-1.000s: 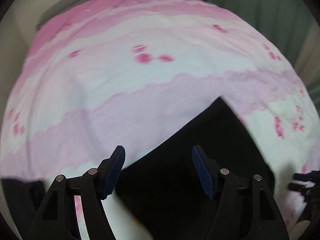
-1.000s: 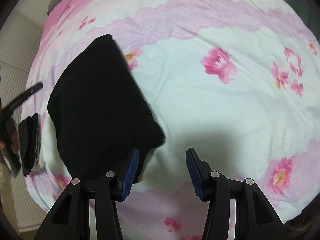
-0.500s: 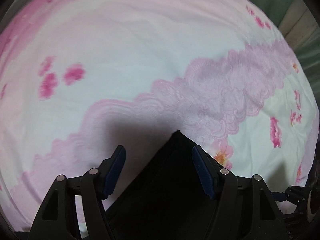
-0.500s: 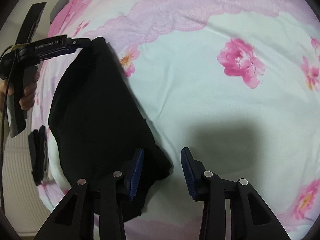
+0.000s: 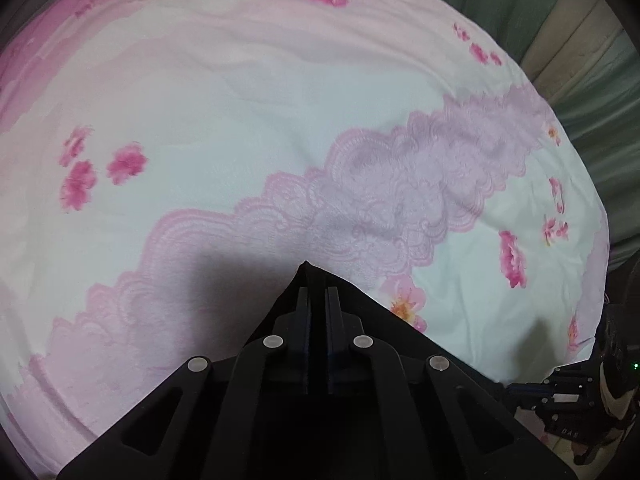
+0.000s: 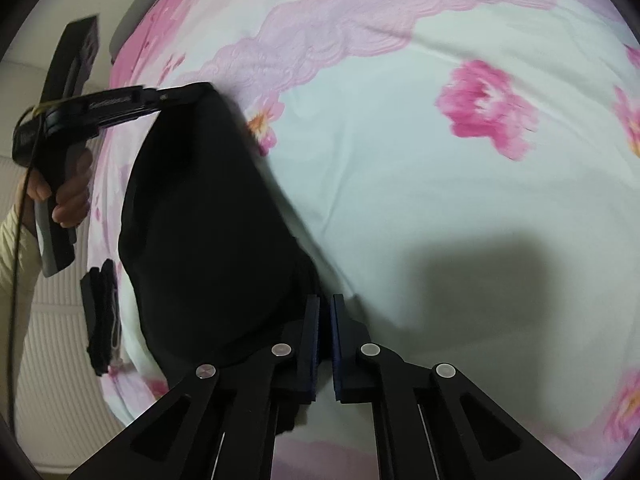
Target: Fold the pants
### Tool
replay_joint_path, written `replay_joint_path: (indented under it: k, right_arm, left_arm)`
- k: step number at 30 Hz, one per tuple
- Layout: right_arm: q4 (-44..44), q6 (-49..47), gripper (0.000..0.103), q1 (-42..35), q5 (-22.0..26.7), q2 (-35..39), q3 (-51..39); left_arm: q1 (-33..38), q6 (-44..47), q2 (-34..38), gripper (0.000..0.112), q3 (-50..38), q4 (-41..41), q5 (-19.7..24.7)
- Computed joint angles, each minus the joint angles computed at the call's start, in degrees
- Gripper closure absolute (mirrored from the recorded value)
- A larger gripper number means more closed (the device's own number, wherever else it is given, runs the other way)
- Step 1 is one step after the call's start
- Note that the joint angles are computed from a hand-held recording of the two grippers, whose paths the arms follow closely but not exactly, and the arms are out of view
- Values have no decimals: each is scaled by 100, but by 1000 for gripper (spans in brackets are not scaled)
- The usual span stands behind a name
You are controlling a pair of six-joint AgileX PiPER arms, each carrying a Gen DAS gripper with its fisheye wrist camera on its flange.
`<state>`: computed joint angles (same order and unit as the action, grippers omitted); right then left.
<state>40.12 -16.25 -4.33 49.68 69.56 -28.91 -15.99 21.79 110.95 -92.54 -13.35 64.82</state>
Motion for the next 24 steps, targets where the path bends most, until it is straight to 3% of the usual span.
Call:
replay_joint_path:
  k: [10,13,15,20,24]
  right_arm:
    - [-848,882,97,21,267,-206,-64]
    - [-1308,1408,80,-45,420,-218,-56]
    - [-1416,1311,73,-380,624,-362,-11]
    - [-1427,1150,43,-828,981,-685,-214]
    - [-1222,1033,38,-660,1013,-831,-504]
  left_arm:
    - [-175,-302,170,102,-234,430,60]
    - [-415,-645,-69,92,-56,1189,-292]
    - [-493,-737,-316,69,135,1494,-476]
    - [-51,-787,-1411,54,962,1257,-887]
    - [832,-839,-2524,46,1916,883,-972]
